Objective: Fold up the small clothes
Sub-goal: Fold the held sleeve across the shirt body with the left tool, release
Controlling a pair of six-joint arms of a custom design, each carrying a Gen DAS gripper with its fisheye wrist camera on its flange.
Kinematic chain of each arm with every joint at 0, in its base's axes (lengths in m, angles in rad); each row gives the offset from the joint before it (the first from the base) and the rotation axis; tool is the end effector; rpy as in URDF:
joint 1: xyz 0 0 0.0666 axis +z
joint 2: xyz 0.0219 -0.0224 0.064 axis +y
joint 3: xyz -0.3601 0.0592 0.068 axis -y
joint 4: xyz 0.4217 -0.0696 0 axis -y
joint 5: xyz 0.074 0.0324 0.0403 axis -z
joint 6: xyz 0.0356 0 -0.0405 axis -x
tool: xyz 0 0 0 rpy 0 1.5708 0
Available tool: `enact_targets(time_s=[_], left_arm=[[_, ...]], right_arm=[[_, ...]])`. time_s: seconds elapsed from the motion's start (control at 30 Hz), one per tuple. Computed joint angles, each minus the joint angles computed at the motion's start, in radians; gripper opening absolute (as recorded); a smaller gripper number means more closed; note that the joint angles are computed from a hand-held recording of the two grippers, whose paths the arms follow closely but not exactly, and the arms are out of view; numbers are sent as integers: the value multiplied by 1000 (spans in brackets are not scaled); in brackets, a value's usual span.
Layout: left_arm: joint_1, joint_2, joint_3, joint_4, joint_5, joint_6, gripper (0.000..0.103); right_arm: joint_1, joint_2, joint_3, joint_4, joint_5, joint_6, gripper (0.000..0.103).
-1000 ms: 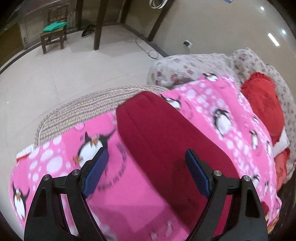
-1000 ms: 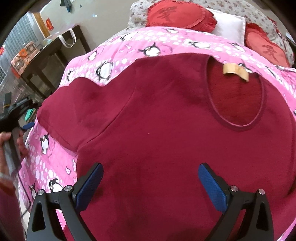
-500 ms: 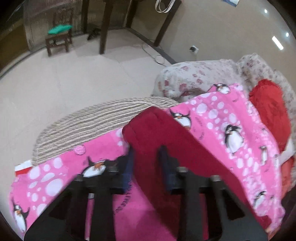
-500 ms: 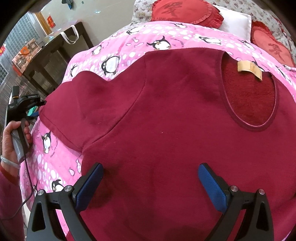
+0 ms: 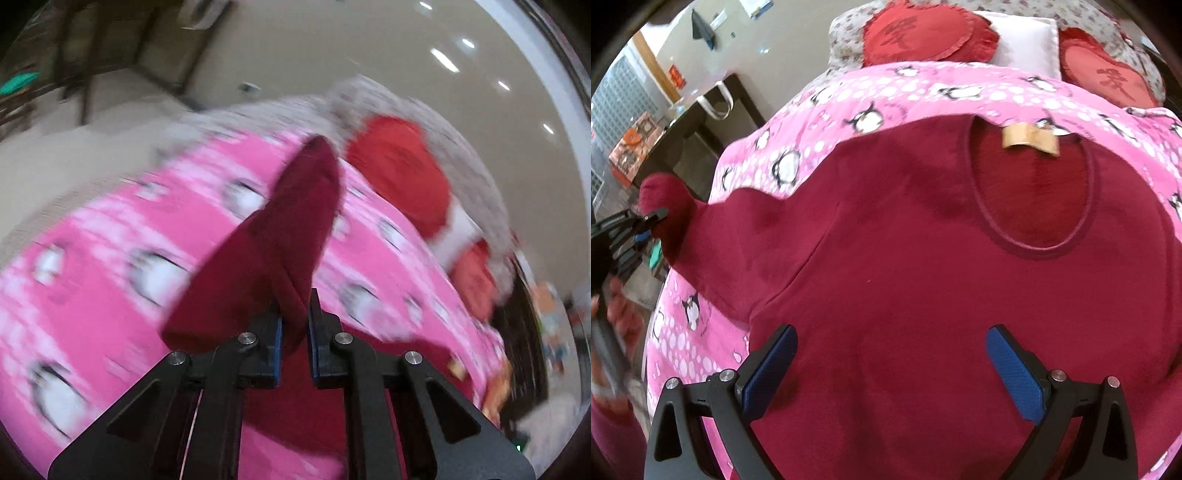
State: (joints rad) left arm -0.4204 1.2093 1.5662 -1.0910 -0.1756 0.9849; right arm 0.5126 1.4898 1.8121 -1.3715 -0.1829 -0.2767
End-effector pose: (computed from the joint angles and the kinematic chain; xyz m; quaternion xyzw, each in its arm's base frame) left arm 0.3987 -0.1719 0.5656 -0.2877 0.8643 -0.2004 0.3606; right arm 0.4455 0.2577 0.5340 -0.1366 0.9527 0.1802 0.2031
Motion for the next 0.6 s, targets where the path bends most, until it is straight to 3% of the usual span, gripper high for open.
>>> enact_targets(time_s=[0.13, 0.23, 0.33, 0.43, 0.6], left_arm=[[-111, 86, 55, 28, 32, -29, 9], [-190, 167, 97, 2, 29, -65, 9], [-223, 220, 109, -17, 83, -85, 10], [-258, 241, 121, -62, 38, -120, 10], [-268, 180, 98, -63, 50, -176, 33]], right_arm=[[-31, -16, -7, -2, 0, -4, 102], [-64, -31, -15, -6, -4, -2, 102], [-94, -38, -23, -6, -20, -1, 102], [-117, -41, -27, 7, -80, 1, 102], [-116, -17, -8, 37, -186, 5, 102]])
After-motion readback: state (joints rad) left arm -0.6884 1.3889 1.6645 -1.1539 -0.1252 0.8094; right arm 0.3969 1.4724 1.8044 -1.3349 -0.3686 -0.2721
